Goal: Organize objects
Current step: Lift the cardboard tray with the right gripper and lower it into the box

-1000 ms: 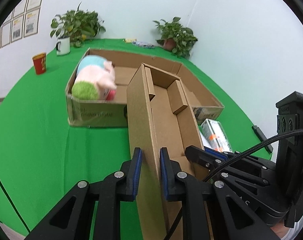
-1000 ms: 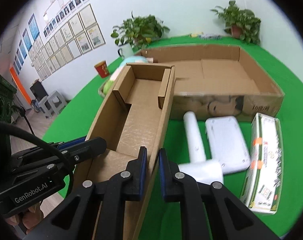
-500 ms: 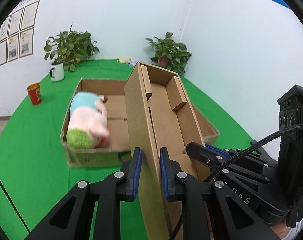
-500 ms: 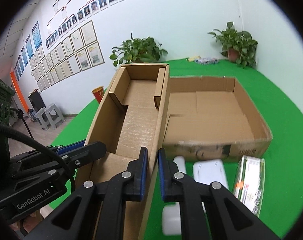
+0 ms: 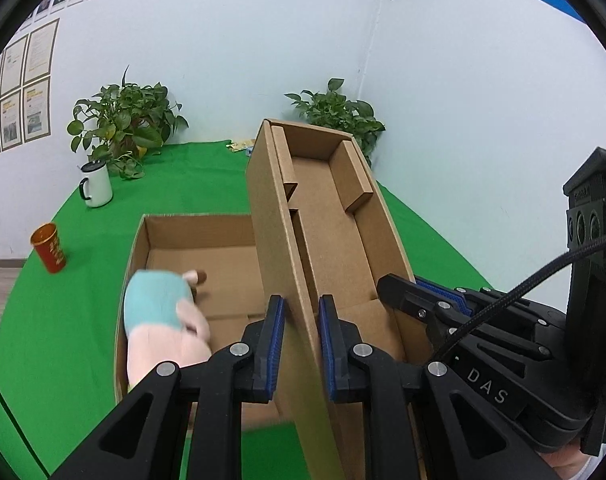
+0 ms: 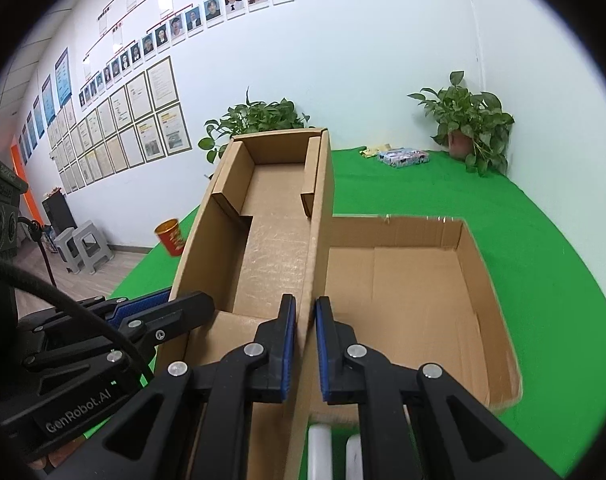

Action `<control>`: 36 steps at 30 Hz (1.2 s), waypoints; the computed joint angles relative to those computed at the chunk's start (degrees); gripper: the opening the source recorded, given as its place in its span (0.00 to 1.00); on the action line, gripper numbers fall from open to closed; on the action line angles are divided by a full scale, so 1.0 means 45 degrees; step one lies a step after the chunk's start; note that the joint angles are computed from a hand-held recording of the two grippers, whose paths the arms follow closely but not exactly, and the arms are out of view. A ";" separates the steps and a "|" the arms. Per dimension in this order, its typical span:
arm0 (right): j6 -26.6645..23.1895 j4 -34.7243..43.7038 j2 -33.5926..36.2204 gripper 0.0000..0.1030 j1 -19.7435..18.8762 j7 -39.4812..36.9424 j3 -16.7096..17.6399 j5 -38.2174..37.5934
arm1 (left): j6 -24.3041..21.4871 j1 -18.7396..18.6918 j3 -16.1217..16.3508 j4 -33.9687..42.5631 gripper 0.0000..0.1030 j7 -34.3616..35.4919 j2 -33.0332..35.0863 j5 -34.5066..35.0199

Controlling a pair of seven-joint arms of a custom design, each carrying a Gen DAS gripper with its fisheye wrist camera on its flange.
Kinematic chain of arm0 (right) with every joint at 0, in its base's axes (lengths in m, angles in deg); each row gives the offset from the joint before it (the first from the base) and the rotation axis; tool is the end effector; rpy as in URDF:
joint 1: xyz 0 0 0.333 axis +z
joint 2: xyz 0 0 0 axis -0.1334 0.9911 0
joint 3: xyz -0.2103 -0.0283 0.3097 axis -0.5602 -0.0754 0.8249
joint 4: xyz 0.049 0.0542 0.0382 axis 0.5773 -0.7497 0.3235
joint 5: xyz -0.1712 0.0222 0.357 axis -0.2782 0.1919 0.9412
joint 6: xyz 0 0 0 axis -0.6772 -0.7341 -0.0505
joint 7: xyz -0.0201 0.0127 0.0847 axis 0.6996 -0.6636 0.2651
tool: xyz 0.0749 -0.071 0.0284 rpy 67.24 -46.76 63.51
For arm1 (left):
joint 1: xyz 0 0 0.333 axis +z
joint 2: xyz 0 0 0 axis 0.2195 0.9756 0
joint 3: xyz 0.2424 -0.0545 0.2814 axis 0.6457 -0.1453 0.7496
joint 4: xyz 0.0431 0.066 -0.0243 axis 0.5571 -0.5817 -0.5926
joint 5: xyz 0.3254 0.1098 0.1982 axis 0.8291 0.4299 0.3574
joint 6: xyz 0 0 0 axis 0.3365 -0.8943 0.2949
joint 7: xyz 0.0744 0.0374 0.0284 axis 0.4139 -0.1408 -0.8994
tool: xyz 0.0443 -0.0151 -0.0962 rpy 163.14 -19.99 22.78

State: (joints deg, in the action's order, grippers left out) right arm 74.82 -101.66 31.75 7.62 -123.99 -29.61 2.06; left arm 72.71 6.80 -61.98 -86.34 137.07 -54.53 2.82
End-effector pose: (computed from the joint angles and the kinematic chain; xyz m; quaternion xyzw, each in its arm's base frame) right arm 0.4991 0.2382 0.5109 -0.5546 0.6851 -0.3137 0.3530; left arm 0.5118 0.0016 0.5933 -0.5726 0.6785 -0.4148 0.1993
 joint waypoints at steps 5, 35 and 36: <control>0.0493 0.0933 0.0754 0.09 -0.0245 -0.1057 -0.0389 0.0960 | -0.0815 0.0556 -0.0135 0.1984 0.14 -0.0629 0.1541 0.0463; 0.2177 0.2441 0.5164 0.10 -0.0086 -0.9494 -0.0854 1.1422 | 0.0748 0.3294 -0.2428 0.2694 0.27 -0.5000 0.5163 0.7074; 0.2037 0.2523 0.5182 0.10 -0.0041 -0.9791 -0.0853 1.1665 | 0.0785 0.3458 -0.2541 0.2562 0.28 -0.4619 0.4993 0.6565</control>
